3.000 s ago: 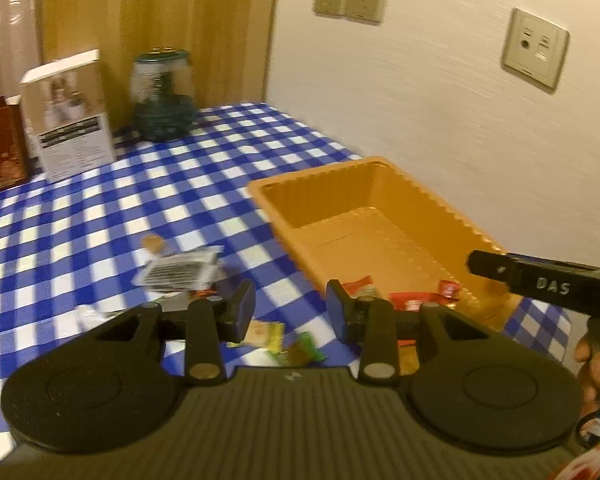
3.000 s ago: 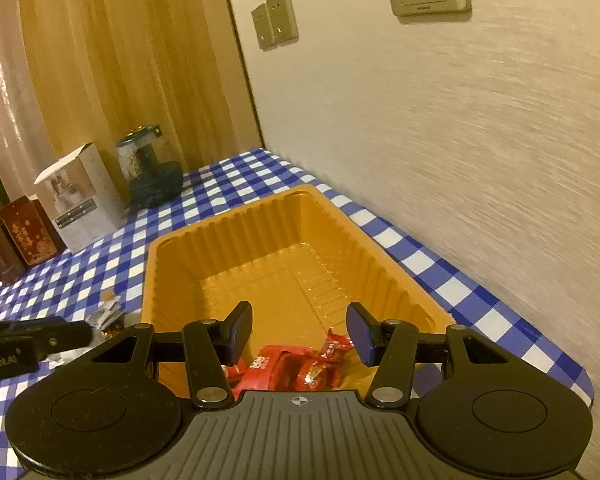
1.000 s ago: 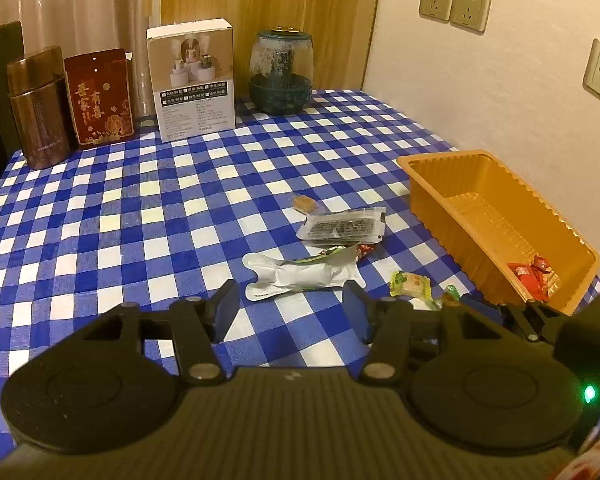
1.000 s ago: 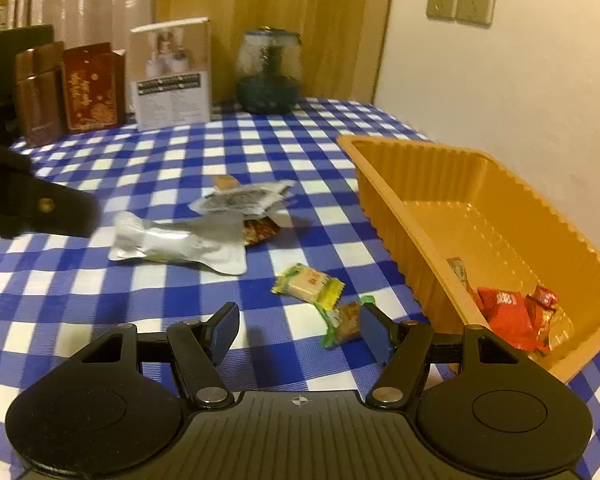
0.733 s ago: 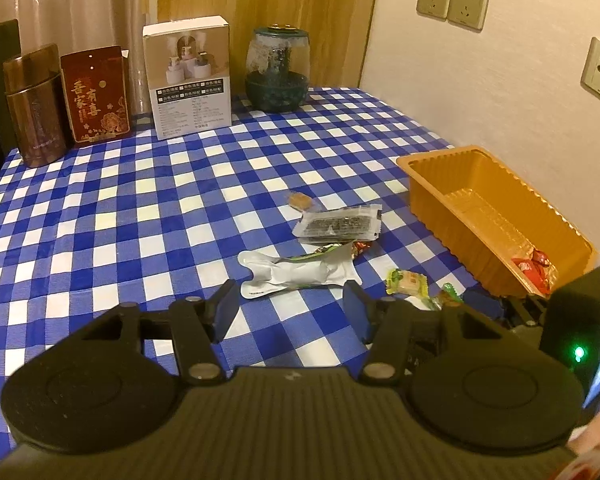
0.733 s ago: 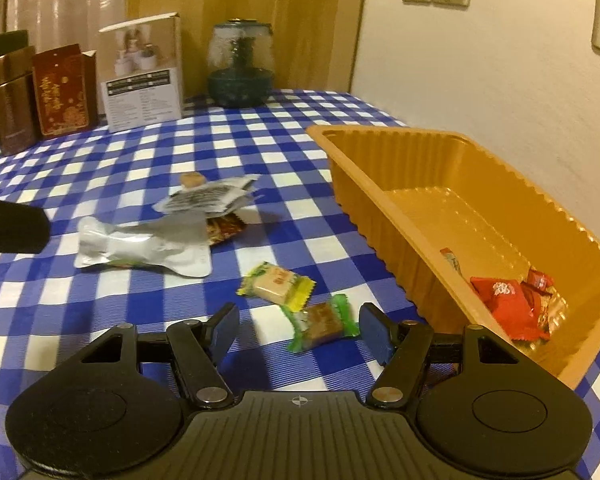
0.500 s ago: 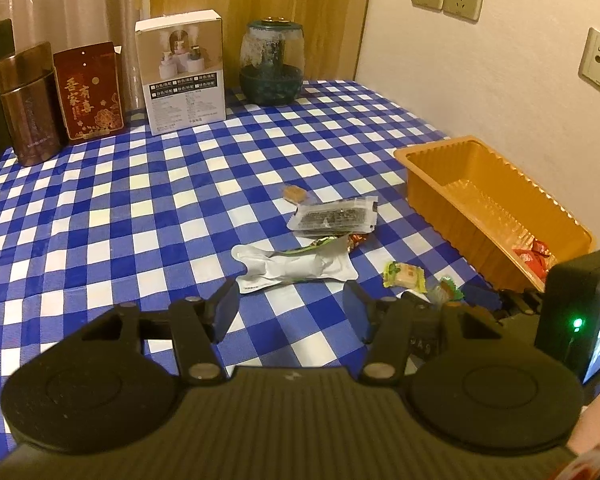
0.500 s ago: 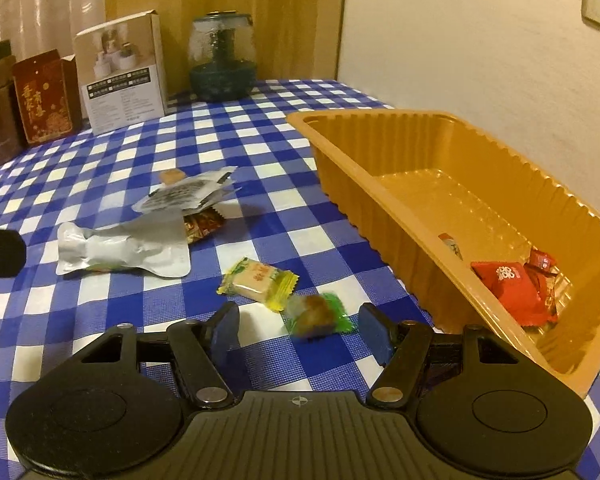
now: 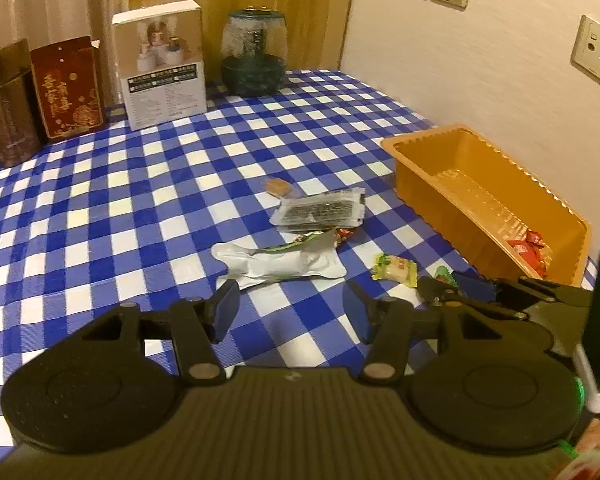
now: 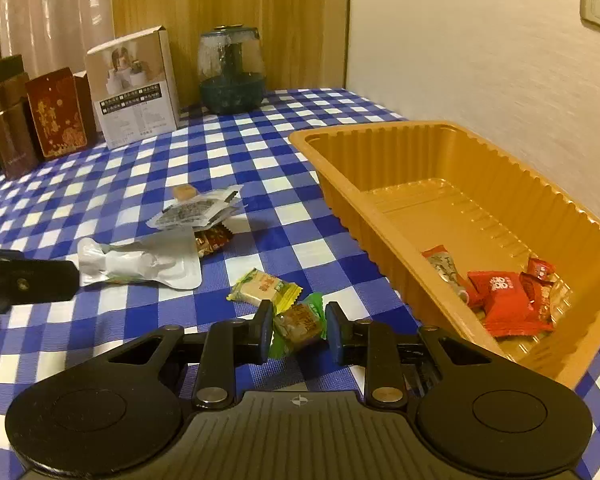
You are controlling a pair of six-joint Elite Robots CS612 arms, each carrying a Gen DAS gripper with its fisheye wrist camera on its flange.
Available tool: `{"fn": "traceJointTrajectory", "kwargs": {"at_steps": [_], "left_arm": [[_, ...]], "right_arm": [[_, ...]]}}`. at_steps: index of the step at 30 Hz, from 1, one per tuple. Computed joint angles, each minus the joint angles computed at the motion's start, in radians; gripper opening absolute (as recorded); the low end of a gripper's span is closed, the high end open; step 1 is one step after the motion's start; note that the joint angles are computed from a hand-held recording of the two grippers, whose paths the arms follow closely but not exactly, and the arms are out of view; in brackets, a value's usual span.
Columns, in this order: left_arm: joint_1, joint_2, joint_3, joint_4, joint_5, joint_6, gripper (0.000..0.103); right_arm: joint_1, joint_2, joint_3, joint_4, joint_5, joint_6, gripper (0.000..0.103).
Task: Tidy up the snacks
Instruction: 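Grasp the green-wrapped candy with the right gripper while the left grasps the yellow packet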
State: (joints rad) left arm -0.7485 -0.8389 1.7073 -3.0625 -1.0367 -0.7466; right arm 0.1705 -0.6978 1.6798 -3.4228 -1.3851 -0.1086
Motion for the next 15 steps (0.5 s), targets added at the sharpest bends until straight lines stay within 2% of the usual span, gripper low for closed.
{"fn": "traceJointTrajectory", "kwargs": {"at_steps": [3, 6, 9, 13, 15], "left_arm": [[0.005, 0.007, -0.008, -0.011, -0.025, 0.014, 0.054], [0.015, 0.022, -0.018, -0.058, -0.078, 0.074, 0.053], [0.022, 0.040, -0.036, -0.094, -0.133, 0.191, 0.053], [0.021, 0.064, -0.075, -0.093, -0.156, 0.426, 0.053], [0.024, 0.076, -0.096, -0.080, -0.164, 0.512, 0.044]], "right_arm": [[-0.010, -0.016, 0.016, -0.007, 0.031, 0.000, 0.028], [-0.022, -0.034, 0.028, -0.013, 0.070, -0.009, 0.028], [-0.037, -0.052, 0.039, -0.016, 0.117, -0.020, 0.028], [-0.058, -0.075, 0.049, -0.006, 0.179, -0.066, 0.028], [-0.071, -0.082, 0.053, -0.009, 0.205, -0.082, 0.028]]}}
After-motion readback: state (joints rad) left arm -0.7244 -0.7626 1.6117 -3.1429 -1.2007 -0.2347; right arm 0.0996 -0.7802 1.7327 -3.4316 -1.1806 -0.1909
